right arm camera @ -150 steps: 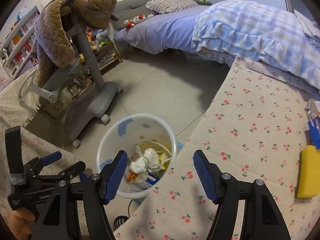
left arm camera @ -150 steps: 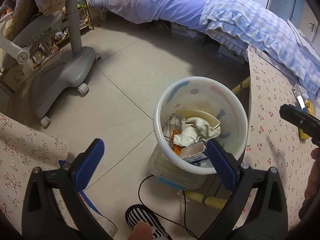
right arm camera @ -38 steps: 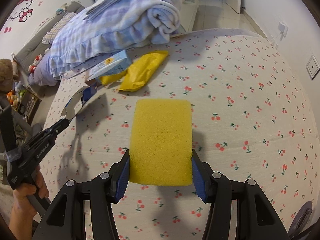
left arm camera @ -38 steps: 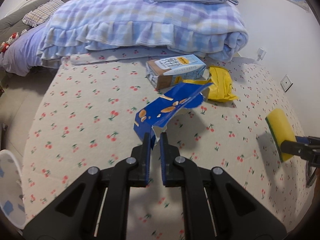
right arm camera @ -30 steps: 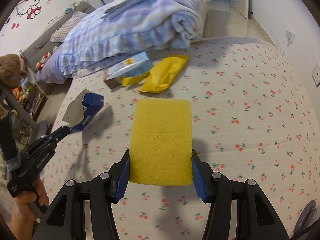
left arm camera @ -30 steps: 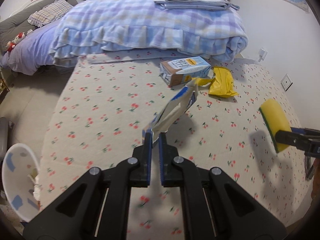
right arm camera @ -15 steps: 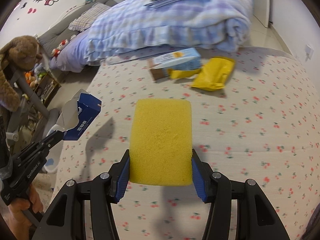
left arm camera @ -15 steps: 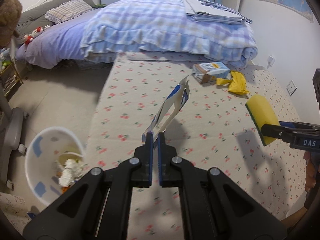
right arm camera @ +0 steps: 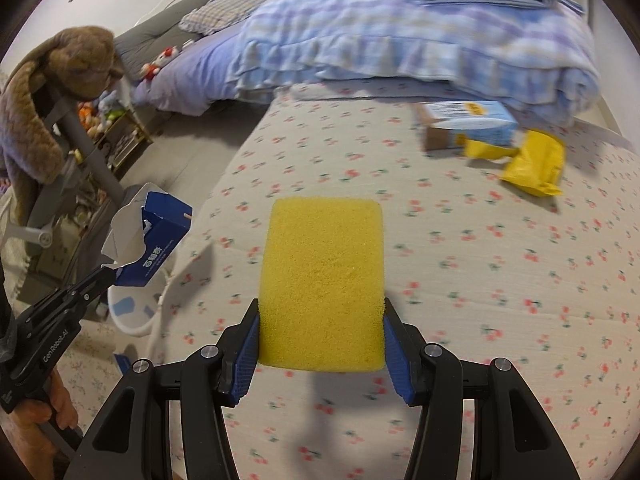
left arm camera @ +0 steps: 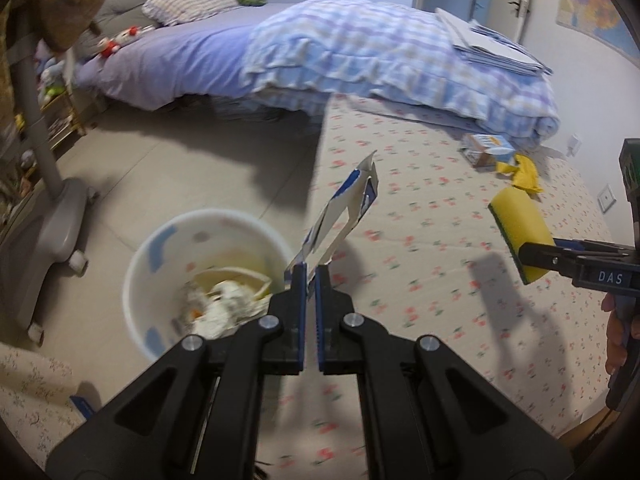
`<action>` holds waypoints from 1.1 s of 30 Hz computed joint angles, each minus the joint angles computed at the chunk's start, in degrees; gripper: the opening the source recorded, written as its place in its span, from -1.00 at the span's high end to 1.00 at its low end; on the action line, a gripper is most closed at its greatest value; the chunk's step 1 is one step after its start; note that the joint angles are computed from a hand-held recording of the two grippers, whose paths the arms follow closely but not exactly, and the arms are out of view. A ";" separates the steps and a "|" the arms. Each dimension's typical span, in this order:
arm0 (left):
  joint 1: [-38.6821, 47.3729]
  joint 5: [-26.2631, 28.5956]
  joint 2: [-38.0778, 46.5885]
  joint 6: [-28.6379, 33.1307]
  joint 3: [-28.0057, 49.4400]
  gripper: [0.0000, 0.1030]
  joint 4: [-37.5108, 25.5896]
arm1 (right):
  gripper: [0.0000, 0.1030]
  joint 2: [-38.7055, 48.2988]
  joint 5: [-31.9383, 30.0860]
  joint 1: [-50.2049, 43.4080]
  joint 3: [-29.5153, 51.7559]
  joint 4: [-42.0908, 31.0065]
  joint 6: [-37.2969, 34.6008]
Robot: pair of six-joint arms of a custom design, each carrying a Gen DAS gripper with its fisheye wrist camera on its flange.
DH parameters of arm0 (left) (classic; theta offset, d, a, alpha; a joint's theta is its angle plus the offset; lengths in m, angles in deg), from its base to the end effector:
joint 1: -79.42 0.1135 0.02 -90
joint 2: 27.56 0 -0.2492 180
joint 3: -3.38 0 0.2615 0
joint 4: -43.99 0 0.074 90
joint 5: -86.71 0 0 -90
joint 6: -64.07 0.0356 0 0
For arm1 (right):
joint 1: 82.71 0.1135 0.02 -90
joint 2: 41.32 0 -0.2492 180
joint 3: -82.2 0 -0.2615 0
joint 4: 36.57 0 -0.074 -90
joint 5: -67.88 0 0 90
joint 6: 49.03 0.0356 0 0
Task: Collect trash
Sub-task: 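Carry the blue box and yellow sponge over the wastebasket and open both tools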
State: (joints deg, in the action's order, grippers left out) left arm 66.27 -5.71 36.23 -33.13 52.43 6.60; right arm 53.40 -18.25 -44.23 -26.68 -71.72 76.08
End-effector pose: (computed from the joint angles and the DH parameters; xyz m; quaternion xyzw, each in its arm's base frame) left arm 0.2244 -0.0509 0.1840 0.0422 0.9448 -0.0377 0.3228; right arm 0.2653 0.2078 0.1635 -0.0192 0.9623 0.1352 0.2350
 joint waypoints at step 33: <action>27.84 -1.51 1.10 10.12 -2.11 -0.89 -5.62 | -0.12 34.92 -1.02 13.71 40.25 -3.42 -0.72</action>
